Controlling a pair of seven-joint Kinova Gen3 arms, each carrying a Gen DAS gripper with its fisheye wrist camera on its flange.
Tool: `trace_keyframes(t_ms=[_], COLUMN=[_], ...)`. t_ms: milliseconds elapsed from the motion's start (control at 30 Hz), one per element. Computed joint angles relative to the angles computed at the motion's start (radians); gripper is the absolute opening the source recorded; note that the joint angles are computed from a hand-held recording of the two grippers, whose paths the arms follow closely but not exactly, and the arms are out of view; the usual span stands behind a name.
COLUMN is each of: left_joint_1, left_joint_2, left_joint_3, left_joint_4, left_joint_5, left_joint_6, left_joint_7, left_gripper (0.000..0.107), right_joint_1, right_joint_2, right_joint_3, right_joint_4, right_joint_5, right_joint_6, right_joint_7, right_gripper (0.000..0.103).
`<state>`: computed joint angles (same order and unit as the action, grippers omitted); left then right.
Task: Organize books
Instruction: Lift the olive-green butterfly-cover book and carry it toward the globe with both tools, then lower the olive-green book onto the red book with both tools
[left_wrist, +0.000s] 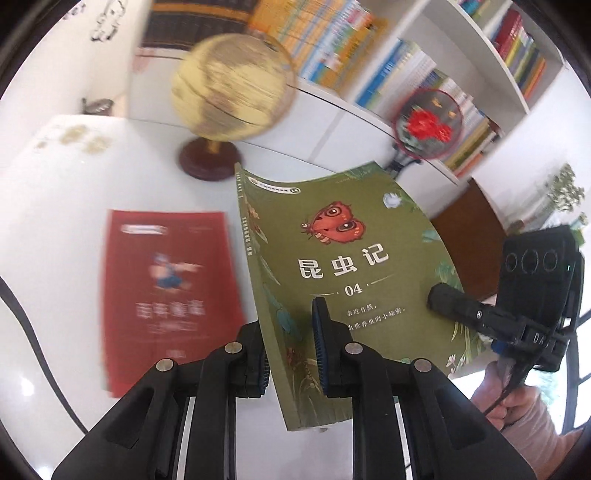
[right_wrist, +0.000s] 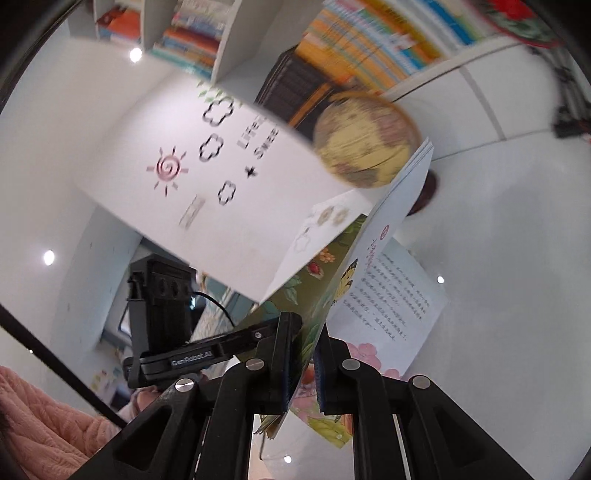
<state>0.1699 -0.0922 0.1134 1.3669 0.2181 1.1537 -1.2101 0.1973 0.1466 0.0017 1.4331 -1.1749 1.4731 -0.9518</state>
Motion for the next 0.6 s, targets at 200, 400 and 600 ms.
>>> trace_keyframes(t_ms=[200,400,600], left_joint_1=[-0.064,-0.119,-0.156], left_joint_2=[-0.049,-0.058,-0.031], left_joint_3=[-0.077,-0.123,-0.139], left_joint_4=[0.092,0.183,0.242], left_joint_5=[0.048,0.106,0.159], left_joint_6=[0.004,0.000,0.021], left_joint_7=[-0.056,-0.116,-0.162], left_gripper=[0.016,0.016,0.017], right_joint_1=[-0.116,-0.194,-0.255], right_joint_2=[0.092,0.172,0.214], right_joint_3=[-0.081,-0.140,-0.158], right_joint_4=[-0.106,-0.171,-0.177], right_joint_5=[0.068,0.167,0.304], right_joint_6=[-0.072,-0.120,-0.162], right_joint_7=[-0.057,-0.134,-0.261], right_gripper=[0.010,0.010,0.010])
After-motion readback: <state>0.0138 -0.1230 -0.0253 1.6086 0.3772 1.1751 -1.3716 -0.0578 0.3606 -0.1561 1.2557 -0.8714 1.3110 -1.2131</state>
